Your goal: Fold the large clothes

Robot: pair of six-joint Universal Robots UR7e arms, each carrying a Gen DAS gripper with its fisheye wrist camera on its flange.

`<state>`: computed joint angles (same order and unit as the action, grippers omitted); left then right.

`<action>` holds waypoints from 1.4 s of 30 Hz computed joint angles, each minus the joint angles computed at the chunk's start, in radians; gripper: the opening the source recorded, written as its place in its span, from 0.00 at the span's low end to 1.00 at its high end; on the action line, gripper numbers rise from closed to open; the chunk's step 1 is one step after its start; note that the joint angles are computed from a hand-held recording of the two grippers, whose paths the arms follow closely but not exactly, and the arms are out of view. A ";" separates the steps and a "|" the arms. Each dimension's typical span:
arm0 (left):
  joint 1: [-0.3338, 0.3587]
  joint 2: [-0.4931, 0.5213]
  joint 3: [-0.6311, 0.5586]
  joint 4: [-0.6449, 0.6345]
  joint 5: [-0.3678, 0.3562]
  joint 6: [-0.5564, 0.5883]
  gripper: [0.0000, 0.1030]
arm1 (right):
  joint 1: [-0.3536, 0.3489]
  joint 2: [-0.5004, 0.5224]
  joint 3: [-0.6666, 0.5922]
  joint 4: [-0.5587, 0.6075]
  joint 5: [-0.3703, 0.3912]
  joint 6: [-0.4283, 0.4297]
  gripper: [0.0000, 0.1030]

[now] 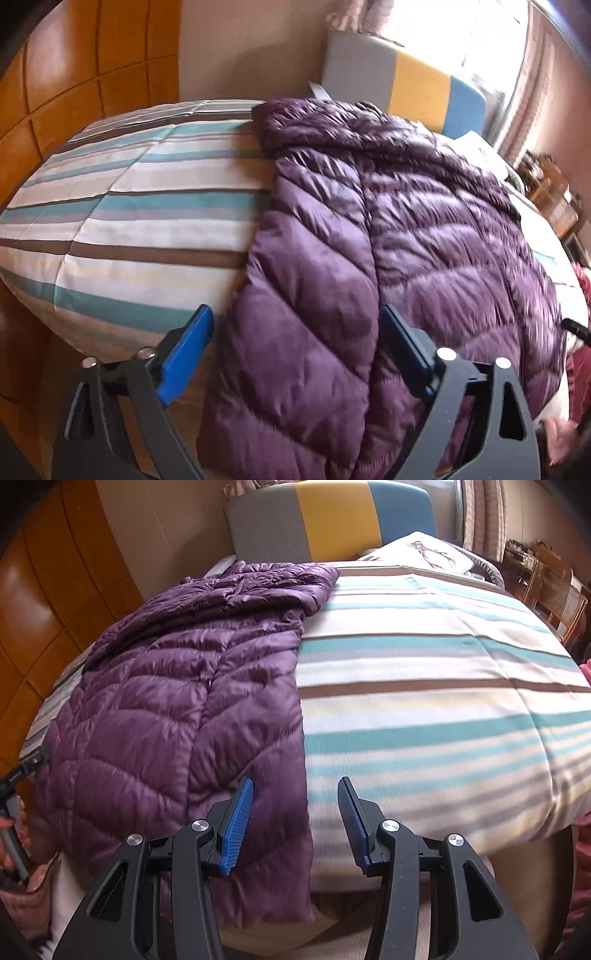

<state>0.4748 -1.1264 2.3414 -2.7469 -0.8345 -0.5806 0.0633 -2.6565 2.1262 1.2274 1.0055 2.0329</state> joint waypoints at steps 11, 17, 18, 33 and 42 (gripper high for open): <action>-0.004 -0.050 0.032 0.062 -0.063 0.018 0.68 | 0.163 0.078 0.017 -0.037 0.163 0.079 0.46; 0.001 -0.086 0.053 0.095 -0.095 0.020 0.66 | 0.098 0.062 0.042 0.008 0.138 -0.003 0.41; 0.002 -0.089 0.055 0.096 -0.100 0.020 0.63 | 0.091 0.062 0.043 0.017 0.133 -0.016 0.31; -0.095 -0.100 0.077 -0.045 -0.074 0.135 0.06 | 0.216 0.048 0.017 0.031 0.061 -0.055 0.04; -0.172 -0.114 0.104 -0.259 -0.015 0.206 0.05 | 0.538 0.102 -0.042 -0.110 0.106 0.155 0.04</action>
